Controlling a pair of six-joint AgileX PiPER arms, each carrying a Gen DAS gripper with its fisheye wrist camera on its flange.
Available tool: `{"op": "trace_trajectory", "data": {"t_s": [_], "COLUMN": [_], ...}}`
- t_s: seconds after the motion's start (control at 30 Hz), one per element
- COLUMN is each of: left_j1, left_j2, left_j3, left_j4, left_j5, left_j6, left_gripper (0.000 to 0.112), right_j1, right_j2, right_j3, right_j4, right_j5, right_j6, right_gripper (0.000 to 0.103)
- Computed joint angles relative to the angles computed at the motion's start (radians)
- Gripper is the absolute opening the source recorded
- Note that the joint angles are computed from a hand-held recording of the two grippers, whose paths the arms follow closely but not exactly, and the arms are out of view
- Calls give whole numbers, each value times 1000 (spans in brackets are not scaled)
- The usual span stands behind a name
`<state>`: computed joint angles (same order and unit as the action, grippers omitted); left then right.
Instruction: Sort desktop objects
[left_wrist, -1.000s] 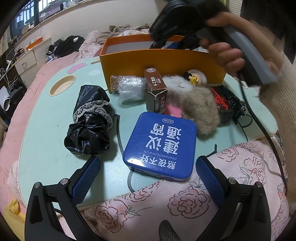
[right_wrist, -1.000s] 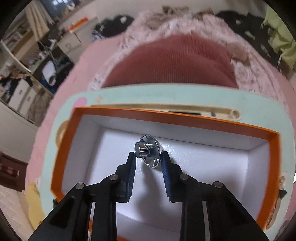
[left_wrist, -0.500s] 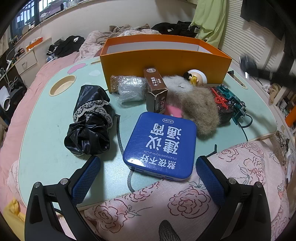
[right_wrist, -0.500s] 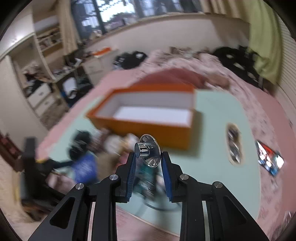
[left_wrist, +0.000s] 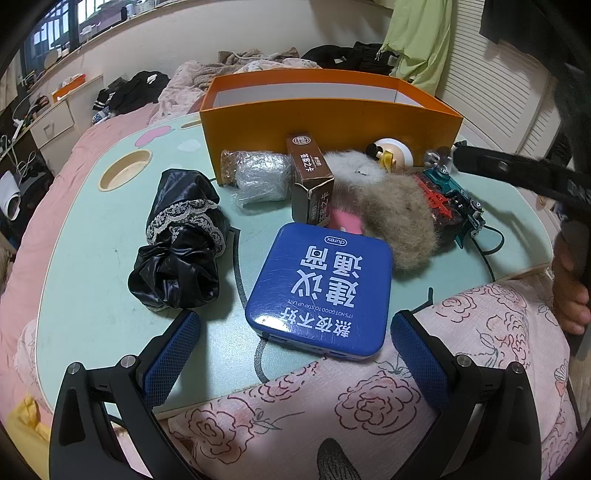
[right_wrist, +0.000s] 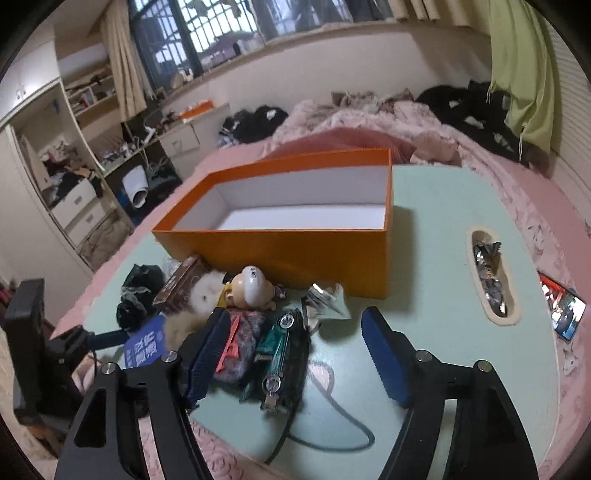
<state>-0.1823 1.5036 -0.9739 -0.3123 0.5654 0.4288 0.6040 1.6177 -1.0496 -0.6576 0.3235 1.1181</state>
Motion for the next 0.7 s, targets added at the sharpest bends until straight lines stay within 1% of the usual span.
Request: {"op": "trace_trajectory", "data": {"t_s": [0.07,0.13,0.17,0.2,0.23,0.27,0.33,0.37,0.4,0.43,0.5,0.7], "left_j1": [1,1,2,2,2,2,3,2,0,0,0,0], "left_j2": [0,0,0,0,0,0,0,0,0,0,-1,-1], "left_j3": [0,1,1,1,1,1,2,2,1,1,2,3], "left_j4": [-1,-2,-2,-3,-3,-4,-4,0,6,6,4,4], "left_j5": [-1,0,-1,0,0,-1,-1,-2,-3,-3,-3,-5], "left_j6": [2,3,4,5,5,6,7,4,-2,-2,-4,-3], "left_gripper": [103,103,103,103,103,103,103,103,103,103,103,103], "right_j1": [43,86,103,124,151,190,243,268,269,258,255,248], "right_j2": [-27,-51,-67,-83,-94,-98,-66,-38,-28,-22,-11,-14], "right_j3": [41,88,119,154,187,219,240,239,233,224,212,219], "right_j4": [-145,-240,-278,-327,-384,-459,-534,-591,-607,-589,-577,-590], "right_j5": [45,83,84,87,99,129,192,244,256,249,265,263], "right_j6": [139,242,283,339,407,494,592,651,670,649,633,642], "right_gripper": [75,76,77,80,85,89,103,103,103,103,103,103]}}
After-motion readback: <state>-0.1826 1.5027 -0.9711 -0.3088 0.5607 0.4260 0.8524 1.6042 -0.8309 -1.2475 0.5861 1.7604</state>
